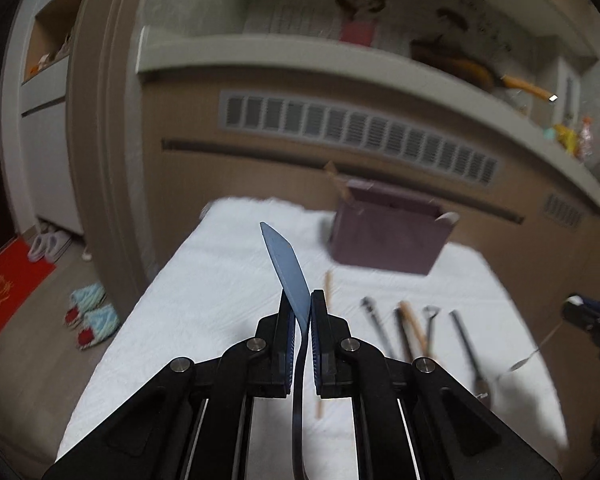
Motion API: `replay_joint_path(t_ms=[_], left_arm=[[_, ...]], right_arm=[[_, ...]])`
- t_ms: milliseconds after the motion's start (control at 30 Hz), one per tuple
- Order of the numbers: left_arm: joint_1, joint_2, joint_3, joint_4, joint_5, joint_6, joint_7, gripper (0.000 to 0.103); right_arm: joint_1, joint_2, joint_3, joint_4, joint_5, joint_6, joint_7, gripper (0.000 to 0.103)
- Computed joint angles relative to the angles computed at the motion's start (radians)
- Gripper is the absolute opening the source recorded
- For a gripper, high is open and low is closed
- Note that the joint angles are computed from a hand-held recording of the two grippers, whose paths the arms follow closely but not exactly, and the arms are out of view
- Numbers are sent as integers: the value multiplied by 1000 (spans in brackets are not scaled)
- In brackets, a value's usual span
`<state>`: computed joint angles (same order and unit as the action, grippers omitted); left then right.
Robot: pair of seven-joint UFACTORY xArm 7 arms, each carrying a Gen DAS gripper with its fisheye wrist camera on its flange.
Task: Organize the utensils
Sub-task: 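Carry blue spoon and ball-handled spoon into the purple caddy while both grippers release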
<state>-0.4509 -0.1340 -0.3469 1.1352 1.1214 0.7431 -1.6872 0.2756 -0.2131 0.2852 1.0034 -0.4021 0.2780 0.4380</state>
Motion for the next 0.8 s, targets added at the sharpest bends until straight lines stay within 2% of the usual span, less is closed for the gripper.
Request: replay_joint_path(t_ms=[67, 167, 267, 467, 600, 700, 800], left_arm=[[-3, 12, -10, 42, 53, -17, -10, 7], [-18, 80, 3, 155, 52, -45, 69, 7], [-46, 168, 35, 296, 130, -56, 104, 7], [-120, 365, 126, 621, 327, -87, 142, 7], [-157, 527, 205, 851, 415, -119, 172, 7], [-138, 671, 240, 1037, 365, -184, 229, 7], [-107, 853, 231, 1273, 234, -205, 362, 7]], right_arm=[[17, -5, -15, 9, 32, -7, -30, 20], [42, -1, -42, 50, 101, -18, -96, 20], [25, 27, -31, 130, 90, -20, -107, 20], [38, 154, -56, 369, 109, -48, -170, 20], [68, 290, -84, 561, 195, -57, -281, 20], [90, 434, -96, 745, 260, -10, -346, 20], [113, 592, -114, 946, 299, 62, -375, 20]])
